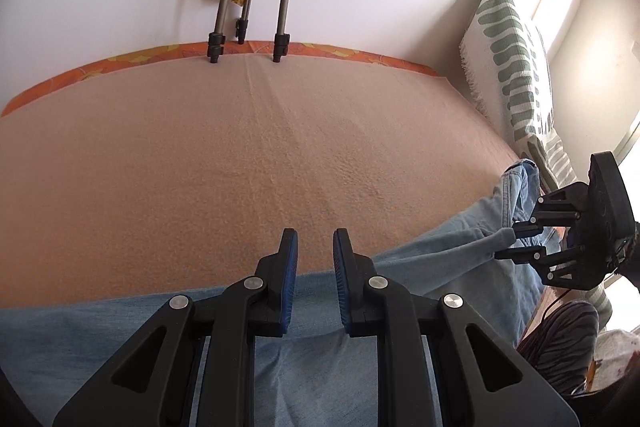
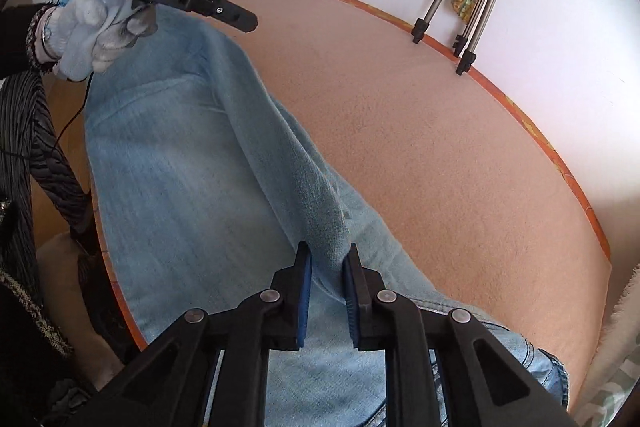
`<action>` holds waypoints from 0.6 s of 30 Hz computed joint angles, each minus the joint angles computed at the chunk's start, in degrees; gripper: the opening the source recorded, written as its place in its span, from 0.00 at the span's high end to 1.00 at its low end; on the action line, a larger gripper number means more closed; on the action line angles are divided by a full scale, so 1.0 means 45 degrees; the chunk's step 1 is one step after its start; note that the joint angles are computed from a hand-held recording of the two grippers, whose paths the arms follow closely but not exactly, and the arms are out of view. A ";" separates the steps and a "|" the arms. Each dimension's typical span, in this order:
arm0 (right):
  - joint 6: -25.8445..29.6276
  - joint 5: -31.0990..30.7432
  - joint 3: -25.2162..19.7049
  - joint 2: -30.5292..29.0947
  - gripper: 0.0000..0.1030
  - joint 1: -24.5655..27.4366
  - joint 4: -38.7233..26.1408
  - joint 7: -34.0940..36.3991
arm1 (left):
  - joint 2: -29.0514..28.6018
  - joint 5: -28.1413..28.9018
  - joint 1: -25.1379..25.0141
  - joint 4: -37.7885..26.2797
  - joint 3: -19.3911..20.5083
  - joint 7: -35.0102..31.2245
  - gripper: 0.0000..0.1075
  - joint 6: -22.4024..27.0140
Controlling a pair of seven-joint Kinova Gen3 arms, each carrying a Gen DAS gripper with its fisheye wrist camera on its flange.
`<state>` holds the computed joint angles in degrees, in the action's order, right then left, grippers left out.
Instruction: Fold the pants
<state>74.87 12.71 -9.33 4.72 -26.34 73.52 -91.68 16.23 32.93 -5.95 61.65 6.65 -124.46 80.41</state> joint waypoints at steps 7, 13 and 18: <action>0.0291 -0.0206 -0.0028 -0.0082 0.82 0.0017 0.0297 0.1026 | -0.0097 -0.1017 0.0525 0.0809 0.0033 -0.0703 0.85 0.0554; 0.0417 -0.1135 0.0273 0.0521 0.49 0.0544 -0.0679 0.1584 | -0.0554 -0.0689 0.0458 0.1653 -0.0161 -0.0989 0.85 -0.0042; 0.0543 -0.1735 0.0621 0.1171 0.42 0.1019 -0.1288 0.1437 | -0.0851 -0.0797 0.0523 0.2031 -0.0209 -0.1603 0.84 -0.0340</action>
<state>77.32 4.90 -6.53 9.99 -21.75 67.73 -85.21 12.40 29.34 -3.60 70.79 5.71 -131.67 78.87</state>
